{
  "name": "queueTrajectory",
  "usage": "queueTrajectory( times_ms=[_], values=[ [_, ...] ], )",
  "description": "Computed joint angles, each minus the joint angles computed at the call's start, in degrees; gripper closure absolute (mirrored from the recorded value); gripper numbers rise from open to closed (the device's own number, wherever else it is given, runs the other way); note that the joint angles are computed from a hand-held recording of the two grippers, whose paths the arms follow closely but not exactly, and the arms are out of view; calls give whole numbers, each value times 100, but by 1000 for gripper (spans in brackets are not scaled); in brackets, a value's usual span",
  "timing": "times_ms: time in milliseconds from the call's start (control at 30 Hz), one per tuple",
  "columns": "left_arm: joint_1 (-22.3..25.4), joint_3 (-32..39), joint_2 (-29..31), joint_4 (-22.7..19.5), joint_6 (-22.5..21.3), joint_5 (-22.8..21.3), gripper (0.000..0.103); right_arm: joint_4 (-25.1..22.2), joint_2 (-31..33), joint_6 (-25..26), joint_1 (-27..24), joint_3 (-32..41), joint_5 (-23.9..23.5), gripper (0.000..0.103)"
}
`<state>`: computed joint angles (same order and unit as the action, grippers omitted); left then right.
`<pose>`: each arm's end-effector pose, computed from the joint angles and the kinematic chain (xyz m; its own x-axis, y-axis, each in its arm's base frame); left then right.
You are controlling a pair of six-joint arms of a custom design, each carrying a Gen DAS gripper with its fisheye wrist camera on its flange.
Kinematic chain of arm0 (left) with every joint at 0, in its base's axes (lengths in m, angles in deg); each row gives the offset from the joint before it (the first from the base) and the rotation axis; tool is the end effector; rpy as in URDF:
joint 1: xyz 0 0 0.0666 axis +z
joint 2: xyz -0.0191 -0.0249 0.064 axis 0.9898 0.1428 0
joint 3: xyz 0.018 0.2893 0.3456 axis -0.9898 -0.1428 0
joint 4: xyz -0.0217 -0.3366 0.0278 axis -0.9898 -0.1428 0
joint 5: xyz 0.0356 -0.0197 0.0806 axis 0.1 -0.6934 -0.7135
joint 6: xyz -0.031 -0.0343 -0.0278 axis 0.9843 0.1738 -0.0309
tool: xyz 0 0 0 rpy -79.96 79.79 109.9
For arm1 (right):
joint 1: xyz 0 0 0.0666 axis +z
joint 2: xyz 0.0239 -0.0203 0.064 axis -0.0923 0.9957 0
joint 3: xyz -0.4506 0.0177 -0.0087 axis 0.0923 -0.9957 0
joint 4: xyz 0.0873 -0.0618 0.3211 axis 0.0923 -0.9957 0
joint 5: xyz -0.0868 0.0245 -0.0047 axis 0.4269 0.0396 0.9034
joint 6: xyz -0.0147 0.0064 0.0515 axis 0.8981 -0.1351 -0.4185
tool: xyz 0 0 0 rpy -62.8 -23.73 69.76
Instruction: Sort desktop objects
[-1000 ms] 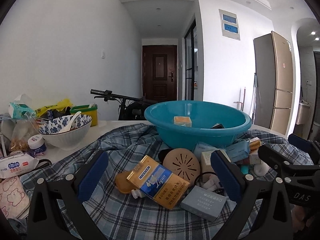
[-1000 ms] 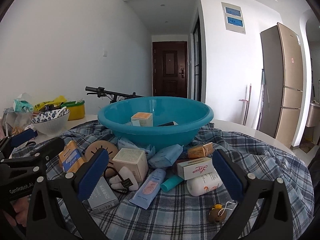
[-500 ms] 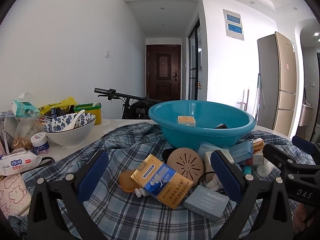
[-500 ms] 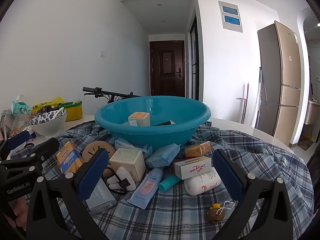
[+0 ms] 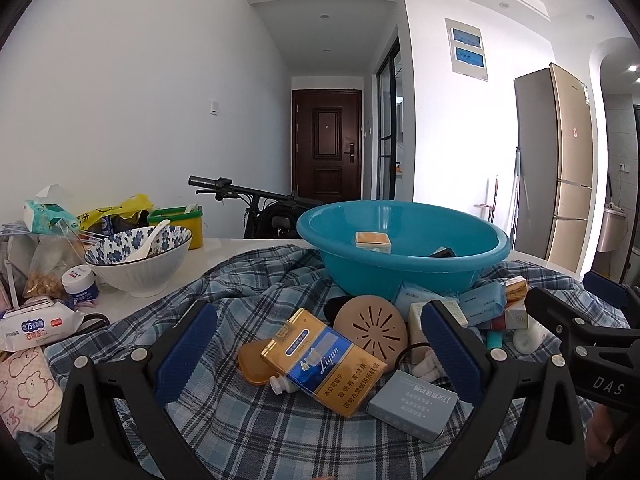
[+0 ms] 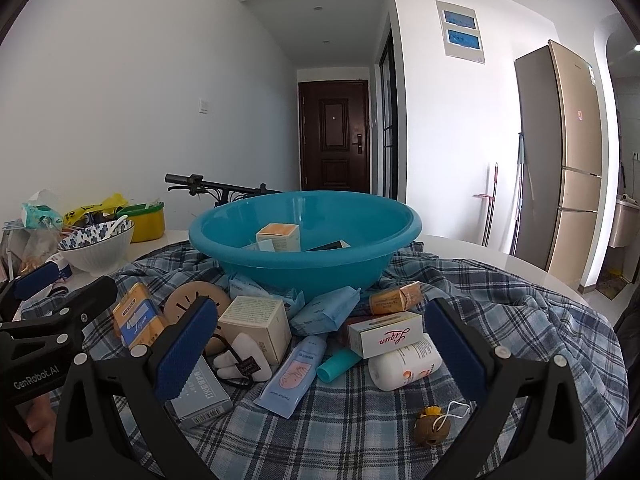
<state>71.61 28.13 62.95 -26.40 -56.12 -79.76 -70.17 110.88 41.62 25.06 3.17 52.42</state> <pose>0.5819 -0.1098 0.3431 -0.2750 0.0777 -0.9583 0.3095 0.9508 -0.0117 0.4840 0.2566 0.3361 -0.2939 0.0759 -0.9528 0.2104 0.9775 0.0130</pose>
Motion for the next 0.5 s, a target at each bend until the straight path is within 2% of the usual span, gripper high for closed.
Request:
queueTrajectory(
  times_ms=[500],
  values=[
    [3, -4, -3, 1, 1, 2, 0, -2, 26, 0, -16, 30, -39, 0]
  ],
)
